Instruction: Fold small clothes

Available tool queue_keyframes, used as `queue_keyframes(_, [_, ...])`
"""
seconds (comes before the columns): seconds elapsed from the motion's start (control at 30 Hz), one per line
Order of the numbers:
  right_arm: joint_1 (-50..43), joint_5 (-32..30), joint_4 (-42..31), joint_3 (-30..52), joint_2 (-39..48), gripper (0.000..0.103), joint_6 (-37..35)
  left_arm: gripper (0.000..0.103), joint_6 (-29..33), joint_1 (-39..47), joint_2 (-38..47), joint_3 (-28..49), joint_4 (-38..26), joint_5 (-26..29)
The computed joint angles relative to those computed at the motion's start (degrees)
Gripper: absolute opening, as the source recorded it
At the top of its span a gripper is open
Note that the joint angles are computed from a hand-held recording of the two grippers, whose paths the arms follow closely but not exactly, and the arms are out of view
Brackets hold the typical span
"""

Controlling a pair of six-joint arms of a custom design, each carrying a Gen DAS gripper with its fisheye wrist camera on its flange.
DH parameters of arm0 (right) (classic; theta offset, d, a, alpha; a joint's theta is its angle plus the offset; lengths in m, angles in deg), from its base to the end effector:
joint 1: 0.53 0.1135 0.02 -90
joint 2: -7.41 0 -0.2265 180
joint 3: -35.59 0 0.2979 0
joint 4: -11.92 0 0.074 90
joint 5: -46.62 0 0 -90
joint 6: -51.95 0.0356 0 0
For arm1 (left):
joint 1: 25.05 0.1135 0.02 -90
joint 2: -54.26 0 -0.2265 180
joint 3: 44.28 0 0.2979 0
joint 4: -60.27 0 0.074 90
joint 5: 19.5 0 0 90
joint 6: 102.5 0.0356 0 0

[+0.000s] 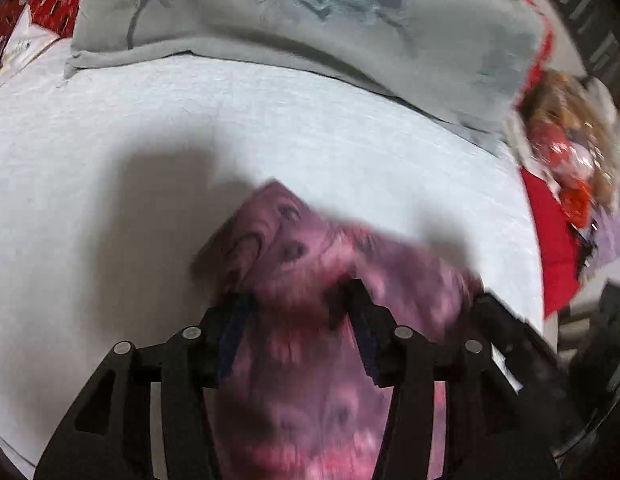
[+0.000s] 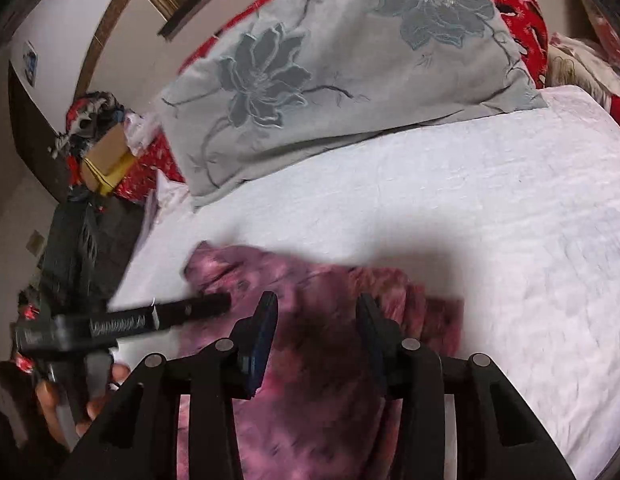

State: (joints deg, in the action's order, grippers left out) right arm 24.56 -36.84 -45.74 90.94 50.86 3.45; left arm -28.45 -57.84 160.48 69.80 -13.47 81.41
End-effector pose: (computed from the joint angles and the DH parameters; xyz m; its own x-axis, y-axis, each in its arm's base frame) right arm 0.2040 0.0910 0.2523 -0.7174 0.3910 -0.5766 0.1683 0.9004 0.4012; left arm 0.3519 -0.2347 0.2723 -0.9017 0.2599 -0.3454 0.3630 0.8892 -0.2784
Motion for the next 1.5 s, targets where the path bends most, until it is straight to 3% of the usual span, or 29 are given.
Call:
queue_keyframes(0.03, [-1.5, -0.1, -1.0, 0.3, 3.1, 0.017, -1.0, 0.049, -0.8, 0.0, 2.6, 2.5, -0.3, -0.8])
queue_keyframes(0.07, [-3.2, -1.9, 0.5, -0.6, 4.3, 0.014, -1.9, 0.05, -1.2, 0.1, 6.0, 6.0, -1.5, -0.9])
queue_keyframes(0.13, [-5.8, -3.8, 2.9, -2.0, 3.5, 0.014, -3.4, 0.053, -2.0, 0.1, 9.9, 11.3, -4.4, -0.7])
queue_keyframes(0.2, [-7.1, -4.9, 1.4, 0.0, 4.9, 0.014, -3.8, 0.053, -2.1, 0.7, 13.2, 16.9, -8.7, 0.6])
queue_keyframes(0.23, [-6.7, -3.3, -0.8, 1.4, 5.0, 0.015, -3.7, 0.052, -1.8, 1.7, 12.0, 16.0, -8.9, 2.6])
queue_keyframes(0.3, [-6.2, -2.1, -4.1, 1.8, 1.9, 0.023, -3.5, 0.052, -0.7, 3.4, 4.7, 8.2, -6.6, 6.1])
queue_keyframes(0.4, [-7.2, -10.4, -7.7, -2.1, -11.4, 0.027, -4.0, 0.056, 2.6, 4.4, -10.0, -7.7, -3.4, 6.1])
queue_keyframes(0.43, [-5.6, -10.5, -9.1, -3.2, -15.3, 0.028, -3.5, 0.057, 3.0, 4.2, -14.3, -12.6, -2.4, 5.8])
queue_keyframes(0.5, [-1.7, -10.1, -10.7, -5.5, -19.7, 0.032, -2.4, 0.06, 2.9, 3.2, -20.3, -20.9, -0.8, 4.4])
queue_keyframes(0.57, [5.1, -3.9, -13.4, -6.3, -15.9, 0.03, -0.7, 0.069, 1.7, 1.4, -23.1, -26.8, 1.0, 2.2])
queue_keyframes(0.7, [13.1, 6.2, -17.9, -2.7, -10.7, 0.036, 4.0, 0.069, 1.0, 1.2, -27.4, -28.7, -1.4, 1.5])
queue_keyframes(0.9, [30.1, 12.4, -20.9, -3.1, -20.5, 0.043, 13.2, 0.071, 0.6, -2.6, -41.3, -39.2, -2.0, -3.0])
queue_keyframes(0.97, [34.6, 14.4, -23.9, -3.8, -14.2, 0.043, 17.4, 0.076, 1.6, -2.7, -42.1, -42.9, -1.8, -4.5])
queue_keyframes(1.0, [34.9, 13.9, -24.9, -4.1, -11.6, 0.048, 17.5, 0.077, 1.5, -2.3, -43.7, -44.2, -1.8, -4.4])
queue_keyframes(1.1, [39.9, 18.0, -28.8, -2.4, -12.8, 0.051, 25.0, 0.076, 1.4, -1.2, -47.3, -43.8, -5.5, -3.0])
queue_keyframes(1.2, [48.8, 22.9, -31.4, -0.3, -15.3, 0.052, 30.9, 0.076, 2.2, -2.7, -54.9, -47.2, -7.6, -4.9])
queue_keyframes(1.27, [55.1, 24.7, -32.8, -0.2, -13.9, 0.051, 35.0, 0.076, 1.0, -5.0, -57.3, -50.1, -7.6, -7.2])
queue_keyframes(1.33, [56.4, 22.6, -34.1, -1.5, -10.3, 0.047, 37.3, 0.077, -0.2, -6.2, -56.1, -52.2, -6.9, -7.1])
queue_keyframes(1.37, [54.9, 19.8, -33.8, -2.9, -9.2, 0.038, 36.6, 0.078, -0.4, -5.1, -56.9, -53.3, -7.5, -5.5])
queue_keyframes(1.4, [55.4, 19.5, -33.1, -4.0, -8.1, 0.021, 37.2, 0.078, -0.7, -4.2, -57.1, -53.4, -7.9, -4.3])
queue_keyframes(1.5, [60.4, 26.2, -36.1, -0.9, -6.8, 0.013, 41.5, 0.078, 0.5, -3.0, -58.7, -52.3, -9.7, -3.2])
